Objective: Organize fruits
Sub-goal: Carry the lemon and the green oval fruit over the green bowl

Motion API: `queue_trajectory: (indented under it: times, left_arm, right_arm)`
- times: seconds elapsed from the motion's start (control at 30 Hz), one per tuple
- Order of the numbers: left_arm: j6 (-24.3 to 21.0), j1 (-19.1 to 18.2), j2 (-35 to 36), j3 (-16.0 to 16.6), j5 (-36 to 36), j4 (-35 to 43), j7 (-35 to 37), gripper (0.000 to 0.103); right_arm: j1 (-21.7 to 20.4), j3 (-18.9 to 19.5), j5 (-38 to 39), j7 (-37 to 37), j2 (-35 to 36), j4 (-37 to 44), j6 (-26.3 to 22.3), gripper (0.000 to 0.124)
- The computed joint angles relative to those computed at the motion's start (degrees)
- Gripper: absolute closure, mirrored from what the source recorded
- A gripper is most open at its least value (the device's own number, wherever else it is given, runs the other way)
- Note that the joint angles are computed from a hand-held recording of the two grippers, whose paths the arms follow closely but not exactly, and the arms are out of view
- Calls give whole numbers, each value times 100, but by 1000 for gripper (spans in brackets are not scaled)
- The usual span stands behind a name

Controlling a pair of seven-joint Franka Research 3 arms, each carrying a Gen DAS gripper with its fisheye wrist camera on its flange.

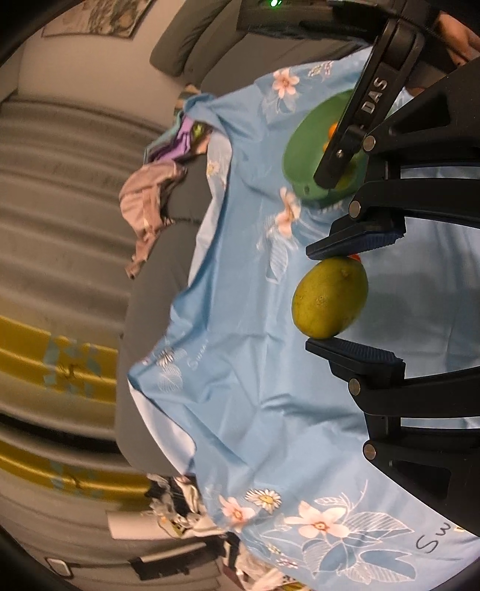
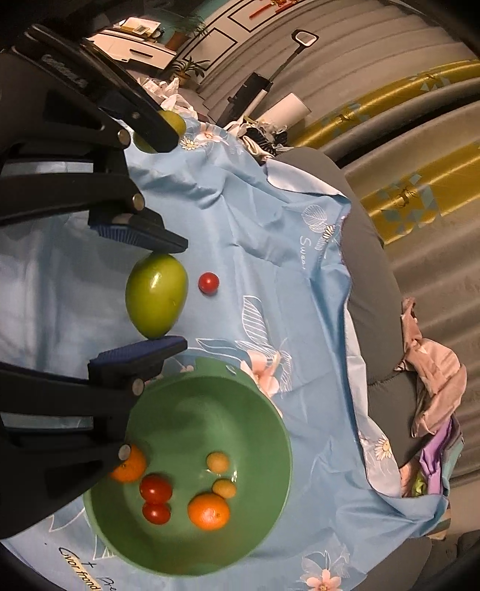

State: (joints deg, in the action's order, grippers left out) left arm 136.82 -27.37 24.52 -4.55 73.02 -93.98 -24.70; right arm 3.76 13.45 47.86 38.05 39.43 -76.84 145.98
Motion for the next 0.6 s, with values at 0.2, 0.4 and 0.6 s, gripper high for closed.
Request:
queue_trajectory:
  times: [0.2, 0.4, 0.6]
  left_arm:
    - [175, -41, 113, 7, 77, 188, 116, 60]
    - [436, -59, 460, 49, -205, 809, 991, 60]
    - [885, -51, 1032, 119, -833, 1701, 2435, 60]
  right_arm:
    - [-72, 32, 125, -70, -96, -117, 239, 77]
    - [-146, 26, 255, -47, -87, -59, 333, 77]
    - [-228, 2, 336, 153, -21, 61, 432, 77]
